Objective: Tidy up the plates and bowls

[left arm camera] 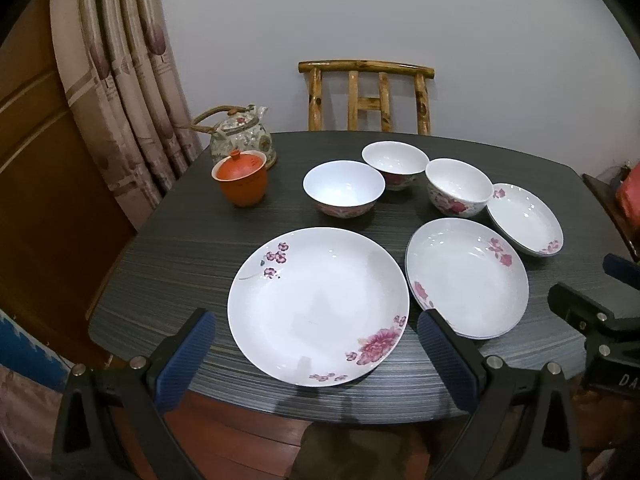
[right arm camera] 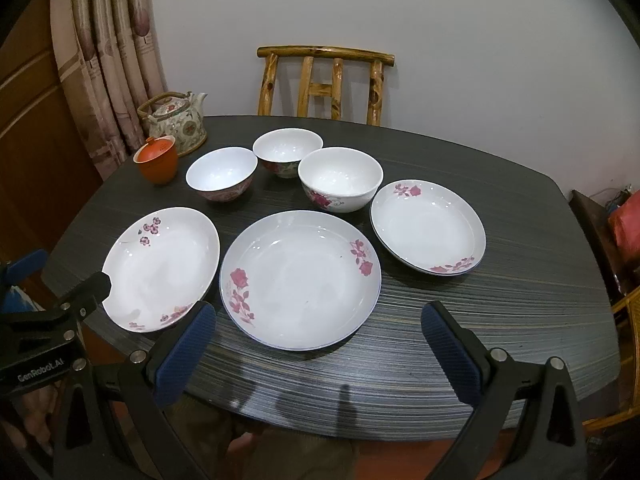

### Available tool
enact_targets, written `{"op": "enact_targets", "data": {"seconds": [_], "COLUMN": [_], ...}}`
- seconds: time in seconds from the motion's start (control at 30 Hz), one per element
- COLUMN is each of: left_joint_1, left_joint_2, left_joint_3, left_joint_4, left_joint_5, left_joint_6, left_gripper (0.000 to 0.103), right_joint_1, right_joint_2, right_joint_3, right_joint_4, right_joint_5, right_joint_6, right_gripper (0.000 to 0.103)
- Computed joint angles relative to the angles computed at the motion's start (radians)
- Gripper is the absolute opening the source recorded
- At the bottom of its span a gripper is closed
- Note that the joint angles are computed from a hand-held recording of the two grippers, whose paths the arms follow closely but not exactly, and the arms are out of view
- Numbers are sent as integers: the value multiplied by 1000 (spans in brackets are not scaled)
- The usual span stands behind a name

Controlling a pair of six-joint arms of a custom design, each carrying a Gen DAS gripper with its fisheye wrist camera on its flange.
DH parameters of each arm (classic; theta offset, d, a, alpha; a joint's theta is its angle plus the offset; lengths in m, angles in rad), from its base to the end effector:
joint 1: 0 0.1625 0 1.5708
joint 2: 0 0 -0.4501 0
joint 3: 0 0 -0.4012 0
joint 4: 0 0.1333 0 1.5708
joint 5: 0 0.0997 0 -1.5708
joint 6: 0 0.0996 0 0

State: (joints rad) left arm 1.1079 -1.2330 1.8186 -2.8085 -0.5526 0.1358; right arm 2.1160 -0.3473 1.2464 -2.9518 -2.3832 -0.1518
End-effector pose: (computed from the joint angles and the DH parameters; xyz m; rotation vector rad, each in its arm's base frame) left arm -0.0703 -0.6293 0.3844 0.2386 2.1062 -0.8842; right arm 0.4634 -0.6464 -0.0128 0.5640 -2.2734 0.7571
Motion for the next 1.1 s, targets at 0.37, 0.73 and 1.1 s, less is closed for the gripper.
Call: {"op": "enact_targets", "data": {"seconds": [0.37,0.73,1.1], "left_joint_1": [0,1,-1], "left_joint_2": [-4,-12,-8], "left_joint_3": [1,6,5], "left_joint_4": [12,21,30], "left_joint_5": [-2,-5,-1], "left_joint_6": [3,3,9], "left_gripper": [103,103,103], "right_joint_1": [-1,1,2], "right_joint_2": [-10,-9,-11], "right_joint_3": [8,7,13], "right_joint_4": [13,23,28], "right_joint_5": [2,1,4], "right_joint_6": [13,13,28], "right_gripper": [97,94,86]}}
